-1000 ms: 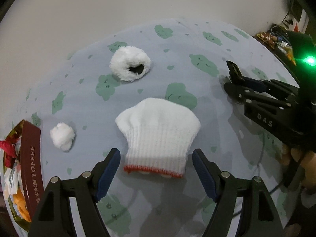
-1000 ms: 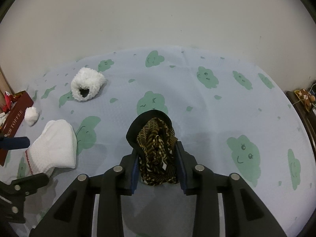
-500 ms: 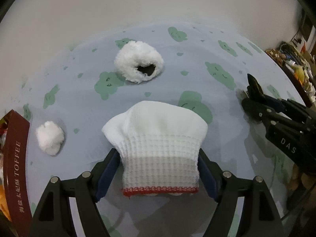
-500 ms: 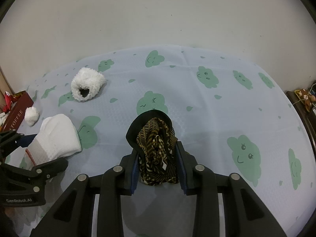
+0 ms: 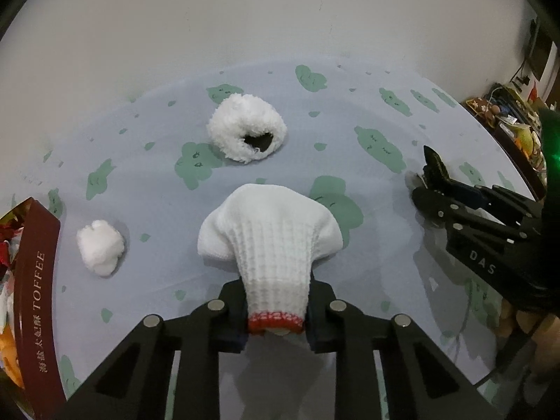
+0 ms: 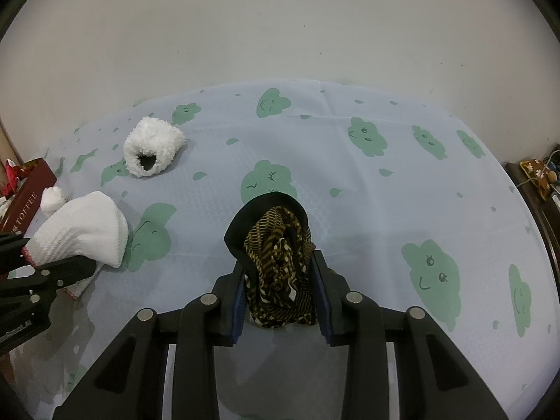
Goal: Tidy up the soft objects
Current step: 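Carry the white glove to the tin and lower it in with the left tool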
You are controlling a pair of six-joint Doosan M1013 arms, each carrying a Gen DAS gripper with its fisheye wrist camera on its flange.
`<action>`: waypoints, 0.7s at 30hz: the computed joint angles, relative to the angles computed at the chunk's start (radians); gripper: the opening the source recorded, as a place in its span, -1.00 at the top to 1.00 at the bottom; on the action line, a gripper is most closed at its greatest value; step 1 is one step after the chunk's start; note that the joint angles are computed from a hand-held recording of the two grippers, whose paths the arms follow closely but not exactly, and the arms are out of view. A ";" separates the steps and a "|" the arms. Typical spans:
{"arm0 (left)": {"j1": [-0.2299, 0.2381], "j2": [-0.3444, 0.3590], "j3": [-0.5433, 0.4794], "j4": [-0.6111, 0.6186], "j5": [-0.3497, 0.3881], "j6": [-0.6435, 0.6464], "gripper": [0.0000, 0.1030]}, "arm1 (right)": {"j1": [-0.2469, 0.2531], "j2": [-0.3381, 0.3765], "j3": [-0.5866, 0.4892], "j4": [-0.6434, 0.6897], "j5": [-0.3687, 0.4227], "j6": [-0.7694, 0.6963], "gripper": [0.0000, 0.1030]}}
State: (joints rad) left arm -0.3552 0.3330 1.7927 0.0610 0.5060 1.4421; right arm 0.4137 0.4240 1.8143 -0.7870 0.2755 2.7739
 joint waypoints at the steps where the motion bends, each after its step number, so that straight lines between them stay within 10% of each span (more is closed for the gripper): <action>1: 0.001 -0.002 0.001 -0.011 -0.001 0.011 0.56 | 0.000 0.000 0.000 -0.002 0.001 0.002 0.37; 21: 0.082 -0.150 0.056 0.070 -0.033 -0.104 0.56 | 0.004 0.002 0.000 -0.023 0.008 0.018 0.36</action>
